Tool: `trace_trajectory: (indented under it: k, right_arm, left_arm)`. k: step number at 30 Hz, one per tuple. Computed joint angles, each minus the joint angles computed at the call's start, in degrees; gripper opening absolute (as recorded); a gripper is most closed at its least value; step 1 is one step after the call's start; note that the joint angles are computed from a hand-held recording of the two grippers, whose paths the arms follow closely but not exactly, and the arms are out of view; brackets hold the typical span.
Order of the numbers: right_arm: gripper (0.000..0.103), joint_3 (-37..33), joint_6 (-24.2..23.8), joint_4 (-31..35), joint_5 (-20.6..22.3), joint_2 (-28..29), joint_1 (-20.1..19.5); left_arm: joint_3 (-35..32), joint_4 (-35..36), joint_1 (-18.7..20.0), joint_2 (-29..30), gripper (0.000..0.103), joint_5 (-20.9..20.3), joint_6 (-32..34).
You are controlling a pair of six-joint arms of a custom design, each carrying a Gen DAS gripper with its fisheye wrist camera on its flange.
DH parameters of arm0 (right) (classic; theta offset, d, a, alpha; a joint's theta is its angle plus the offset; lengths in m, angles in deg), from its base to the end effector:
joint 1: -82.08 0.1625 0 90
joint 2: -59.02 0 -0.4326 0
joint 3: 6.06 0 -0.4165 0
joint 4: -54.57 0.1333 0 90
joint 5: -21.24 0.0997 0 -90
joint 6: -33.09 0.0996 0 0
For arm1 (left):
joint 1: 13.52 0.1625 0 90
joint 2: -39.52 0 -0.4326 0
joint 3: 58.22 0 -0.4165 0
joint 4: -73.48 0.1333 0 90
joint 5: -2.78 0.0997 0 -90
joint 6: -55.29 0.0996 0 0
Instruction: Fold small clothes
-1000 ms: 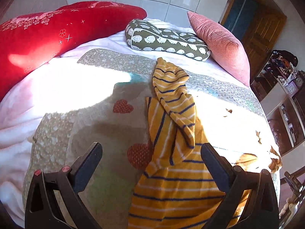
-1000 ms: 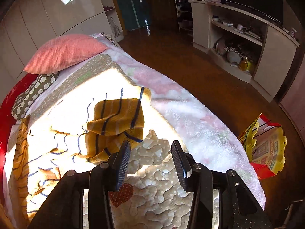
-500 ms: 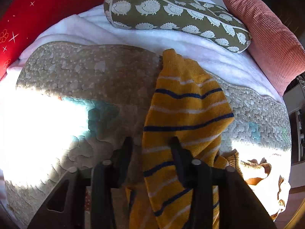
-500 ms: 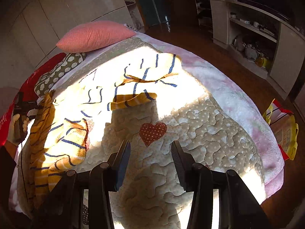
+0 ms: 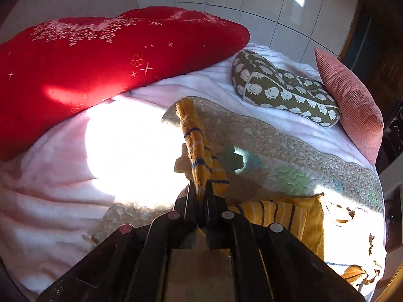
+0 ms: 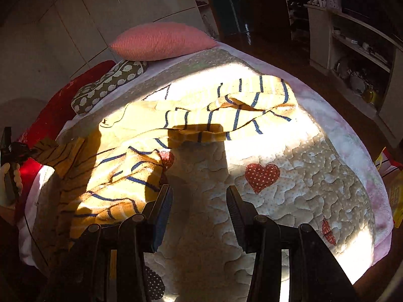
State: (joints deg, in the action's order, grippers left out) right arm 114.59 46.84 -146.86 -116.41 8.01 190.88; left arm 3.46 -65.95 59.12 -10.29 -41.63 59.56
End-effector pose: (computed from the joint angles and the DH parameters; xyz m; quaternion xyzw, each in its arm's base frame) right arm 0.2293 -0.4883 0.1247 -0.1063 -0.8601 0.4189 0.2708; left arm -0.0460 -0.8325 0.4128 0.0413 0.8807 -0.3367 0.3306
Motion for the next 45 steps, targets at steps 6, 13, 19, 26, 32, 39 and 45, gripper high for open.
trace_trajectory:
  k: [6, 13, 19, 26, 32, 39, 45]
  right_arm:
    - [0.048, -1.5, -0.8, 1.2, 4.4, 2.4, 0.8]
    - [0.048, -0.2, 1.9, -0.3, 6.9, 2.9, 0.2]
    - [0.056, 2.4, 2.5, -3.2, 13.8, 1.8, -1.7]
    - [0.058, -0.2, 0.4, 0.0, 24.0, 5.0, -1.9]
    - [0.058, -4.2, -0.9, 5.0, 25.2, 8.8, -1.5]
    - [0.036, -6.8, -2.6, 5.0, 22.7, 11.0, -0.6]
    - [0.009, -0.9, -1.4, 0.7, 27.4, 7.4, -0.6]
  left_arm:
    - [7.8, -5.1, 3.3, -9.4, 0.005, 6.6, -1.8]
    - [7.4, 6.7, 7.7, -12.0, 0.015, 1.3, -12.0]
    - [21.1, -1.3, 5.5, -19.2, 0.044, -0.2, -5.9]
    - [37.0, -1.0, 3.9, -30.4, 0.059, -8.7, -8.2]
    - [48.4, 1.0, 1.4, -36.9, 0.071, -19.2, -4.7]
    - [53.3, 4.0, -1.2, -36.3, 0.072, -27.2, -1.3]
    - [55.0, 8.2, -4.6, -34.9, 0.011, -19.8, -6.0]
